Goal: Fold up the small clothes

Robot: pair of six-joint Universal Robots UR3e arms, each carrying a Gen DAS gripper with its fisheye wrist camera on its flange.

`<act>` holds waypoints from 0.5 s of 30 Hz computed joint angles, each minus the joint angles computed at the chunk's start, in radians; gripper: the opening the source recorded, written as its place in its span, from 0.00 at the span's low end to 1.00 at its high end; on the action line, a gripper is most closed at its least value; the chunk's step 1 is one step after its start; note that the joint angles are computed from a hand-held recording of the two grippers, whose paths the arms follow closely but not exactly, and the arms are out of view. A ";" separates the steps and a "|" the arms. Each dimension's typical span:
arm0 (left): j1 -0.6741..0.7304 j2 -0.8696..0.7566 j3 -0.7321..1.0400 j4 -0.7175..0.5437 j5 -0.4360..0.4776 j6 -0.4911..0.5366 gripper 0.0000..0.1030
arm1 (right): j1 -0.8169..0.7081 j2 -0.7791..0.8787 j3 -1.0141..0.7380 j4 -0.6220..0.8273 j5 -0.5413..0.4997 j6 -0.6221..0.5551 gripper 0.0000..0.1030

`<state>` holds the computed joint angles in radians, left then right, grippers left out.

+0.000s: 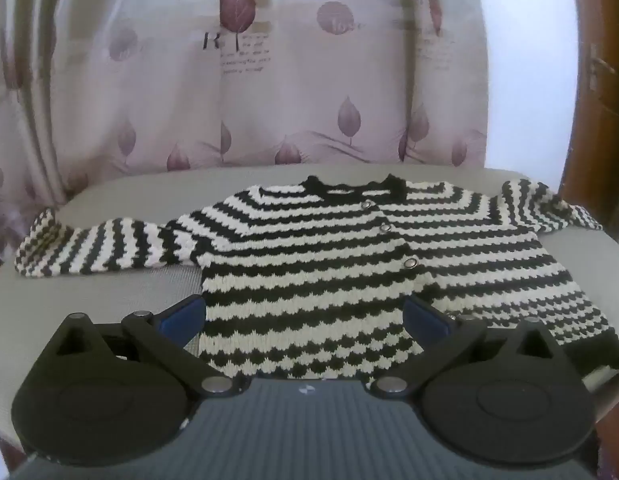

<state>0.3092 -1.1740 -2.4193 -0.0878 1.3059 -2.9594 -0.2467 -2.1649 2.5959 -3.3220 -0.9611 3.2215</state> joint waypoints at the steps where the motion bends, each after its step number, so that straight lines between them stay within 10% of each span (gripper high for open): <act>1: -0.003 -0.009 0.027 -0.044 0.017 0.000 1.00 | -0.001 0.000 0.001 -0.002 0.001 0.004 1.00; 15: 0.005 -0.040 0.027 -0.038 0.035 0.013 1.00 | -0.027 -0.050 0.011 0.047 0.033 -0.009 1.00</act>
